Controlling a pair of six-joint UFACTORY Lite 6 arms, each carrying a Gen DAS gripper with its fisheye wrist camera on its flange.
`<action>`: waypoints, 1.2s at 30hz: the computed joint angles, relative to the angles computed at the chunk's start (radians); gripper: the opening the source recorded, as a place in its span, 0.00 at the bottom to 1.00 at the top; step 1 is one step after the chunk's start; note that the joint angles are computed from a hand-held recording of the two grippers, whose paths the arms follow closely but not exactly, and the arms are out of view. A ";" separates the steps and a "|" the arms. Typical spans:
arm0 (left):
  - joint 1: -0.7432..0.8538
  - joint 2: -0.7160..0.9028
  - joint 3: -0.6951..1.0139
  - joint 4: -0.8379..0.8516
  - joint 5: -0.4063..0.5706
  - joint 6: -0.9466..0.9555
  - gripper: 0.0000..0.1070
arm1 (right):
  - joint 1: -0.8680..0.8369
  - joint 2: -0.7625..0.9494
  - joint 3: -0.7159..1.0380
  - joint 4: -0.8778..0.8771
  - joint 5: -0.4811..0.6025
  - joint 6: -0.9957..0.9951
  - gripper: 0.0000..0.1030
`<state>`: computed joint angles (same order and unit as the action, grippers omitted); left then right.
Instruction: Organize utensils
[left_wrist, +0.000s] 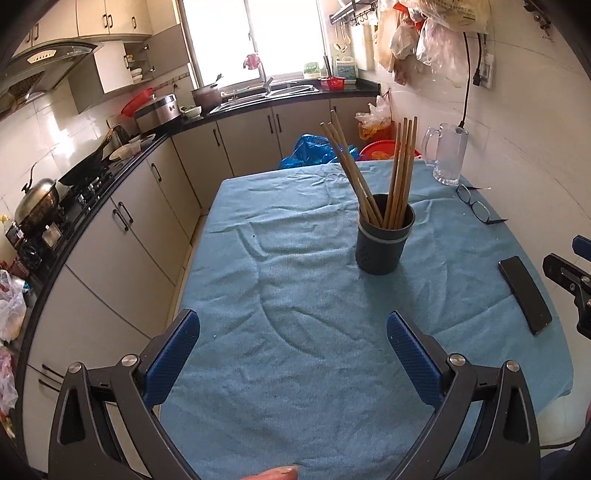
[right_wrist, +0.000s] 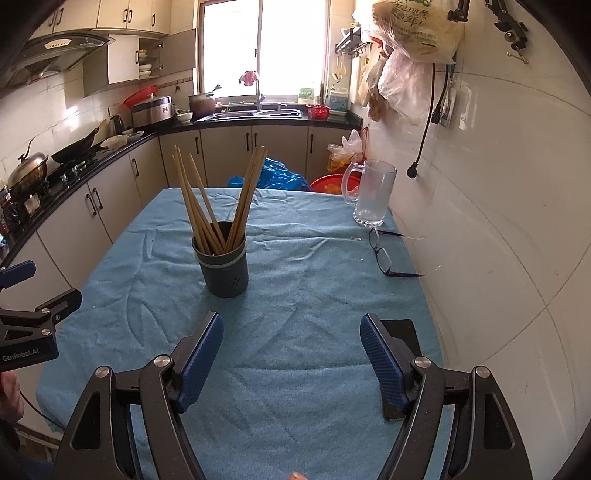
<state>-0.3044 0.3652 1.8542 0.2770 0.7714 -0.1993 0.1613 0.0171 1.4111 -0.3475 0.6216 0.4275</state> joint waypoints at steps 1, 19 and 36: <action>0.004 0.001 0.001 -0.008 0.003 0.003 0.94 | -0.001 0.001 0.001 0.001 0.002 0.000 0.78; 0.016 0.015 0.010 -0.021 0.026 -0.009 0.94 | 0.002 0.018 0.008 0.020 0.002 -0.031 0.78; 0.029 0.012 -0.007 -0.022 0.025 -0.019 0.94 | 0.015 0.053 0.035 0.040 0.002 -0.064 0.78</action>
<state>-0.2756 0.3777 1.8470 0.2549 0.7964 -0.2186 0.1760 0.0703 1.4456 -0.3072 0.6238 0.3639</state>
